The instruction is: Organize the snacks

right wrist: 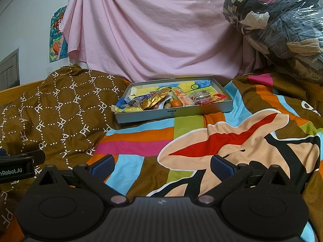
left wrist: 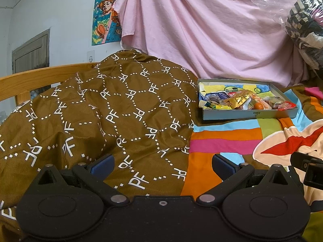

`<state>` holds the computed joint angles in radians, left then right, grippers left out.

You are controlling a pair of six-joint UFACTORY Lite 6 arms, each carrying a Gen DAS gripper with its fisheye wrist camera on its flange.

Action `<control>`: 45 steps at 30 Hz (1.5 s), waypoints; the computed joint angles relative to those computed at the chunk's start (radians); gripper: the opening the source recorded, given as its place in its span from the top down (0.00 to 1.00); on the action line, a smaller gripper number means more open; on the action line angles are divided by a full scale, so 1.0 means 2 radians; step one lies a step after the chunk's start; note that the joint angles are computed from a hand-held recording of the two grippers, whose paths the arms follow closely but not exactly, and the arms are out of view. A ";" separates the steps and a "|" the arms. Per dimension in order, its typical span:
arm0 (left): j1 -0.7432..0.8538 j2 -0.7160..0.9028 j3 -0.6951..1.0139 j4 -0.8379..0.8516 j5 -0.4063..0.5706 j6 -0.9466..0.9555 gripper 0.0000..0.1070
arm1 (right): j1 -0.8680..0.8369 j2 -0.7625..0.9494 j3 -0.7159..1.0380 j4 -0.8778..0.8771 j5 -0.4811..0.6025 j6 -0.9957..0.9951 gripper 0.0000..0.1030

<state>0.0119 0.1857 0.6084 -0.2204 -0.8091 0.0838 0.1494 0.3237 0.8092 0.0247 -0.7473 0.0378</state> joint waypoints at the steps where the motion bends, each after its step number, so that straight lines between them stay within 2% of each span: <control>1: 0.000 0.000 0.000 0.001 0.000 0.000 0.04 | 0.000 0.000 0.000 0.000 0.000 0.000 0.00; 35: 0.001 -0.001 0.000 0.000 0.002 0.000 0.04 | 0.001 0.000 0.001 0.002 0.002 -0.001 0.00; 42: 0.006 -0.009 0.004 0.010 0.037 -0.025 0.04 | 0.001 -0.001 0.001 0.001 0.002 -0.001 0.00; 45: 0.006 -0.012 0.000 0.011 0.036 -0.036 0.04 | 0.001 0.000 0.001 0.001 0.003 -0.001 0.00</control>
<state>0.0240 0.1626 0.6080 -0.1990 -0.7372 0.0120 0.1508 0.3231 0.8122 0.0269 -0.7421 0.0353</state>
